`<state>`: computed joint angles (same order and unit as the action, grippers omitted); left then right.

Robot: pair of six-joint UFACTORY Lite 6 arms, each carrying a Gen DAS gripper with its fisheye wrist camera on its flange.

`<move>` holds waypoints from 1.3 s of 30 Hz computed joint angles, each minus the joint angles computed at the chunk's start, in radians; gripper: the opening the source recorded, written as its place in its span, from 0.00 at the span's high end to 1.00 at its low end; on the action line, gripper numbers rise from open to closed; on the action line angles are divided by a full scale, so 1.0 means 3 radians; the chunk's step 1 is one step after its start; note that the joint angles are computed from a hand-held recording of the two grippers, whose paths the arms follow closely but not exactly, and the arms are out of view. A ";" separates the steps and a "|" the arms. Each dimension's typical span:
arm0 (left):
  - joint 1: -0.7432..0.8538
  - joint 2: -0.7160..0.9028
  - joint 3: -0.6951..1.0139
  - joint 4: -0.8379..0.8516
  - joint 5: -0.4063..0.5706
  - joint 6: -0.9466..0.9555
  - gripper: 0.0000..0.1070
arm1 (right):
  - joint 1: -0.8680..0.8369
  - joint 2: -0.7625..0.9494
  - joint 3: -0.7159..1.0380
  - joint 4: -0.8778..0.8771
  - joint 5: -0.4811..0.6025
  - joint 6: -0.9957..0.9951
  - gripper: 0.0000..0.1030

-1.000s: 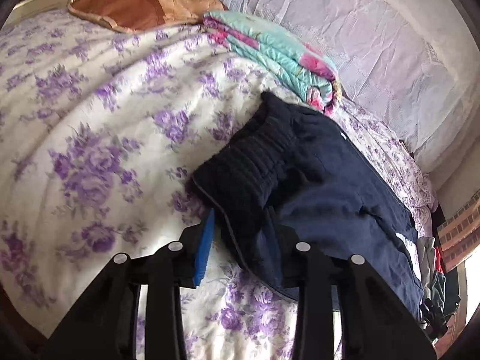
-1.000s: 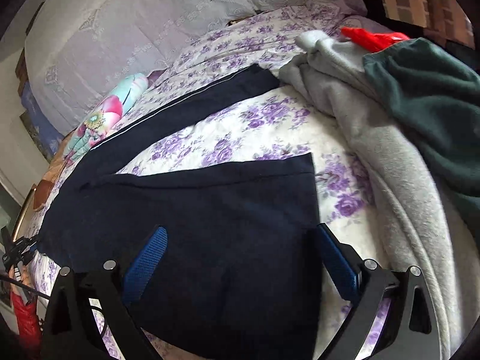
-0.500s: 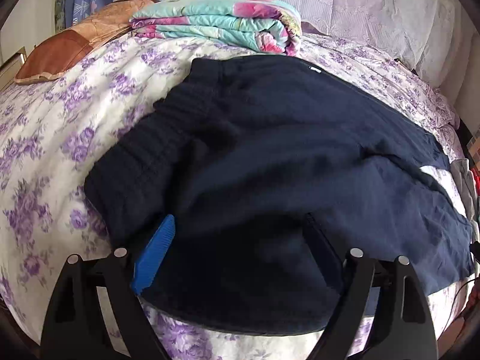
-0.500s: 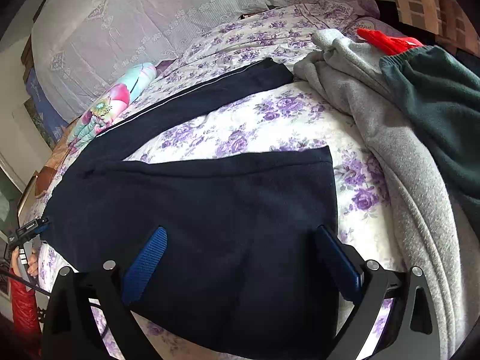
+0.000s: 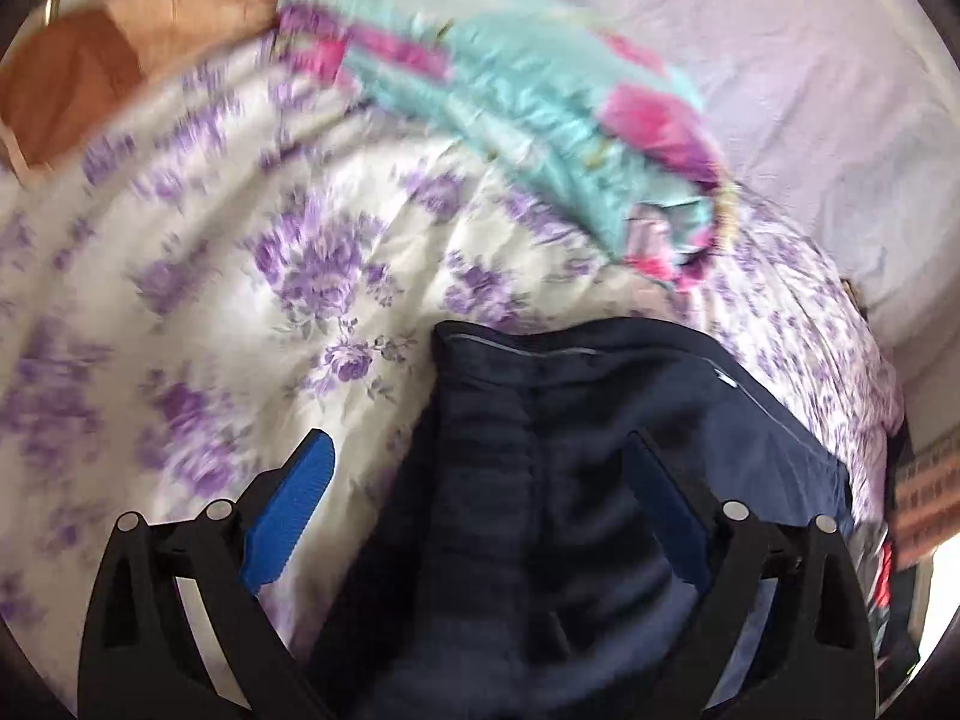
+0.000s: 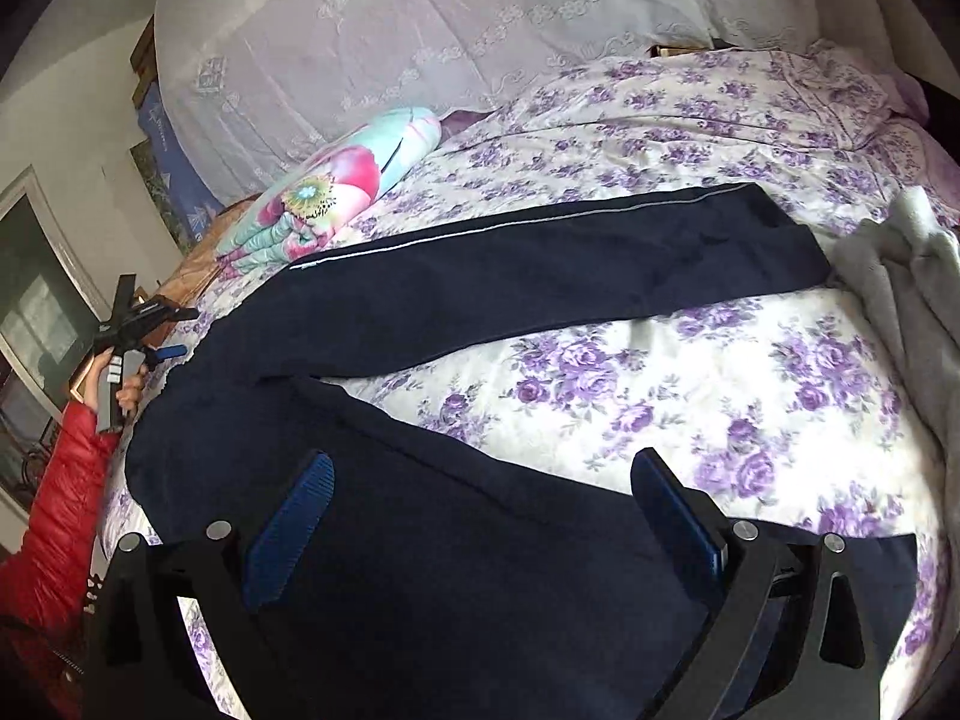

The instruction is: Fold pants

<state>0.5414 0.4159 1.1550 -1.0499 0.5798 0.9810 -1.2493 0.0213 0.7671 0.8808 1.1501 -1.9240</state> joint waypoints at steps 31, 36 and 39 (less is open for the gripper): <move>0.0022 0.0550 0.0197 -0.1278 0.0403 0.1693 0.62 | 0.3566 0.3393 0.4281 -0.0594 -0.1035 0.1705 0.65; 0.0032 0.0294 -0.0102 -0.1619 0.0378 0.2143 0.62 | 0.3441 0.2396 0.3033 -0.0187 -0.1247 0.1329 0.88; 0.0030 -0.0229 -0.0655 -0.2260 0.0394 0.2950 0.63 | 0.3253 0.1440 0.1987 0.0306 -0.1270 0.0743 0.88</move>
